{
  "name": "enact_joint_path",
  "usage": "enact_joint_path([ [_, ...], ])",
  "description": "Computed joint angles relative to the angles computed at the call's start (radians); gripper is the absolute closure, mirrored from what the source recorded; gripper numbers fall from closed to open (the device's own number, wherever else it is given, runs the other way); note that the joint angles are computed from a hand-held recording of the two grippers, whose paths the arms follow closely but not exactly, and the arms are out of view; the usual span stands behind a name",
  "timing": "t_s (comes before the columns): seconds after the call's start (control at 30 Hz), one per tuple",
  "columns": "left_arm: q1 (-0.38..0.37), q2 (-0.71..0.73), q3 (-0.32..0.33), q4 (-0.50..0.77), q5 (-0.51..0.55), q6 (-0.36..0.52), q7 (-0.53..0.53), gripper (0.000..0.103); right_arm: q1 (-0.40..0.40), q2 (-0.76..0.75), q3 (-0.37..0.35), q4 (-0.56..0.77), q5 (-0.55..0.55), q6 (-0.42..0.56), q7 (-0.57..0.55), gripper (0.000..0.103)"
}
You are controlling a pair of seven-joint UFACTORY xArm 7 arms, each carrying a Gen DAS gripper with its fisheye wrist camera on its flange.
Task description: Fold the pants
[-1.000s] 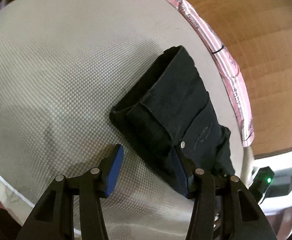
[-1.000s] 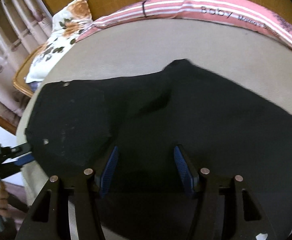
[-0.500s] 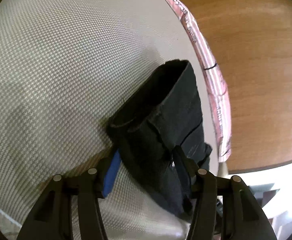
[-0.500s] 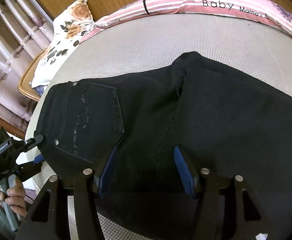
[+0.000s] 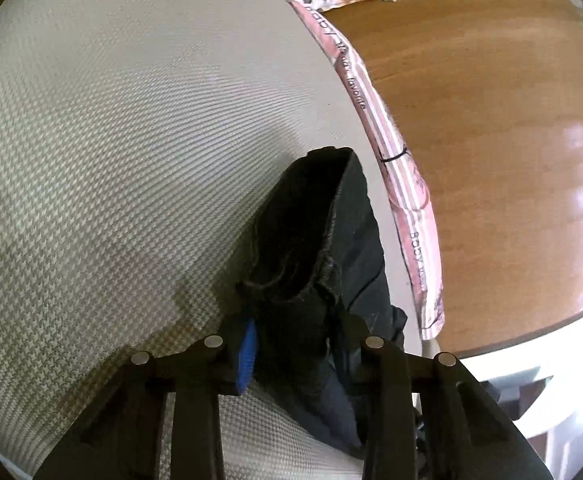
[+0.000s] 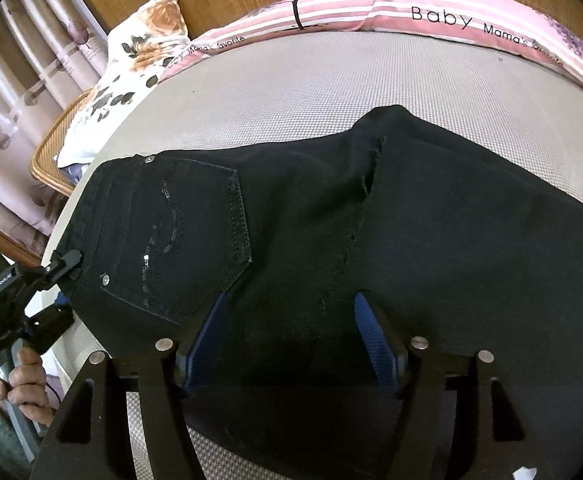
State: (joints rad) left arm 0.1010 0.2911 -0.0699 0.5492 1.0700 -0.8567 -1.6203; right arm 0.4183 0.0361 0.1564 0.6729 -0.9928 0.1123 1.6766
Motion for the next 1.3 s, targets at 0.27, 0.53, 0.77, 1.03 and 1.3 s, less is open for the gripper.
enact_joint_path([
  [0.27, -0.004, 0.024, -0.014, 0.050, 0.018, 0.068, -0.053, 0.066, 0.009, 0.011, -0.009, 0.012, -0.043, 0.004, 0.038, 0.037],
  [0.53, -0.016, 0.031, -0.039, 0.050, -0.063, 0.095, 0.038, 0.065, 0.012, 0.015, -0.011, 0.016, -0.057, 0.007, 0.047, 0.034],
  [0.77, -0.002, 0.002, -0.039, 0.027, -0.042, 0.109, 0.011, 0.073, 0.016, 0.022, -0.016, 0.024, -0.094, 0.007, 0.080, 0.033],
  [1.03, -0.079, -0.181, -0.044, 0.027, -0.007, 0.336, 0.022, 0.075, 0.017, 0.020, -0.017, 0.022, -0.100, 0.000, 0.094, 0.031],
  [1.3, -0.109, -0.208, -0.032, 0.062, 0.064, 0.374, -0.051, 0.076, 0.010, 0.016, -0.021, 0.019, -0.142, -0.020, 0.144, 0.031],
])
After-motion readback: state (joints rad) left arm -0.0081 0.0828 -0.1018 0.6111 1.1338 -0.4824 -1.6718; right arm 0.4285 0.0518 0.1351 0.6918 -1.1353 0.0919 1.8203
